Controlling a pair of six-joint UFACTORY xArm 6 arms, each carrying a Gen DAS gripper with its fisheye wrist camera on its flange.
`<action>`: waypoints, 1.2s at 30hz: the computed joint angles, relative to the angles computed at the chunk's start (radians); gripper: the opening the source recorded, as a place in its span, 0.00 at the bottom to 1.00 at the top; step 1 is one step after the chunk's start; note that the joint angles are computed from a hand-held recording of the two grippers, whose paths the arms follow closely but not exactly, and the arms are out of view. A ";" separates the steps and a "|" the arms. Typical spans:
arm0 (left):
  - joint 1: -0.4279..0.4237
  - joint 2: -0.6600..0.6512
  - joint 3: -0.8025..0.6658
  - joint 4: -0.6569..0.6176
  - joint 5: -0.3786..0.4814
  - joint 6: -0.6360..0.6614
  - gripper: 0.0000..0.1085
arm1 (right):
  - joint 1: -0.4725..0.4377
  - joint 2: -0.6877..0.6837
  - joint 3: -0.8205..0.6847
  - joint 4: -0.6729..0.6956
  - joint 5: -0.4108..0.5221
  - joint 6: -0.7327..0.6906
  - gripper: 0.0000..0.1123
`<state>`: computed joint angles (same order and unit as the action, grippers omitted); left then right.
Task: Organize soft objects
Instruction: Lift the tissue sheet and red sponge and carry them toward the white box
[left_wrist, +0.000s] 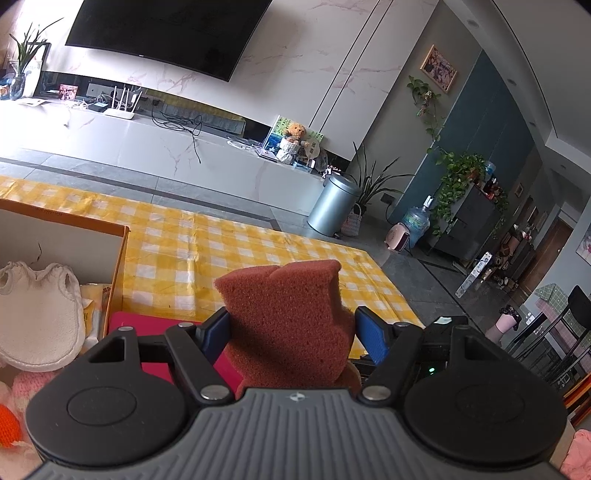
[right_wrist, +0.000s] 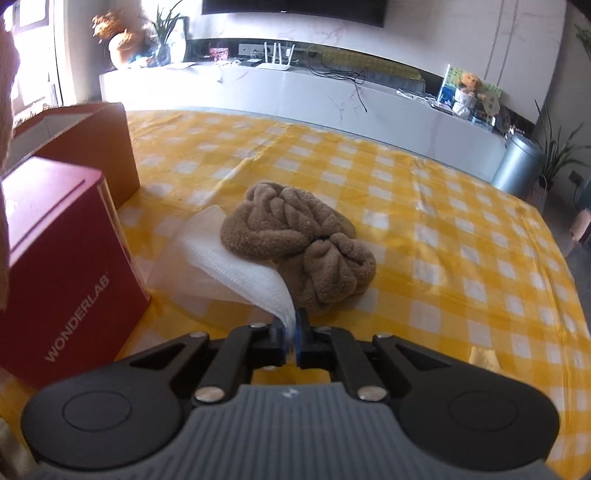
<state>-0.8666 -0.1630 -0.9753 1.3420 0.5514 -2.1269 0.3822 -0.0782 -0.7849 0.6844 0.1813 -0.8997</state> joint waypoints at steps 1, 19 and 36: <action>0.002 -0.002 0.002 0.001 -0.003 -0.006 0.77 | -0.017 -0.010 -0.006 0.017 0.034 0.019 0.01; 0.023 -0.023 0.030 0.013 -0.063 -0.047 0.76 | 0.022 -0.190 0.116 0.301 -0.163 -0.058 0.02; -0.027 -0.101 0.014 0.014 0.041 -0.032 0.76 | 0.026 -0.270 0.055 0.770 -0.122 -0.459 0.02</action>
